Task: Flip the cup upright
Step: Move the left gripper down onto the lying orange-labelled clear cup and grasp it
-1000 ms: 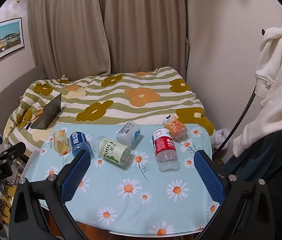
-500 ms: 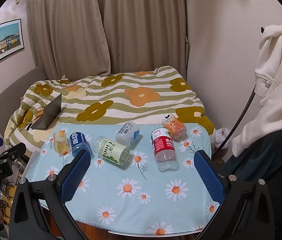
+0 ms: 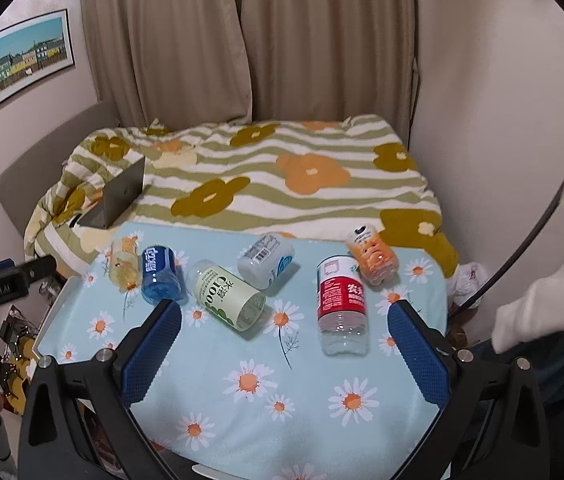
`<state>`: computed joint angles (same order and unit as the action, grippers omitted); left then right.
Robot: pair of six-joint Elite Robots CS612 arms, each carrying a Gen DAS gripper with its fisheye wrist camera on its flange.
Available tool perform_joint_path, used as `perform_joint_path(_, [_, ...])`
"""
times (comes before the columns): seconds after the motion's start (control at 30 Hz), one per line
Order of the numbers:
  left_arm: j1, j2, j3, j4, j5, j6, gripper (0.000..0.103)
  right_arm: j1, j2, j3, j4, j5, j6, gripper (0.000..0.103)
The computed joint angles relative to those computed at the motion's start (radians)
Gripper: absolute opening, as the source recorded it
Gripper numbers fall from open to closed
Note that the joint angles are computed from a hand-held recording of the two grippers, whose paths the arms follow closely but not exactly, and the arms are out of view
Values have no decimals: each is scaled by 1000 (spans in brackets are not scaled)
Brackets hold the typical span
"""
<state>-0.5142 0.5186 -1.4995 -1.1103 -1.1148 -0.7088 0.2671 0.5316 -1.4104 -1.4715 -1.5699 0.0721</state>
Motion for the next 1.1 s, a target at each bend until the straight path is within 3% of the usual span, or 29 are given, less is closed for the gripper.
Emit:
perform_joint_path(0.13, [34, -10, 51, -13, -45, -17, 103, -14, -19, 43, 13, 26, -1, 103])
perform_joint_path(0.57, [145, -55, 291, -64, -265, 13, 103, 4, -107, 282, -15, -38, 81, 103])
perform_joint_path(1.1, [202, -84, 461, -114, -413, 55, 103, 42, -206, 537, -43, -73, 125, 103])
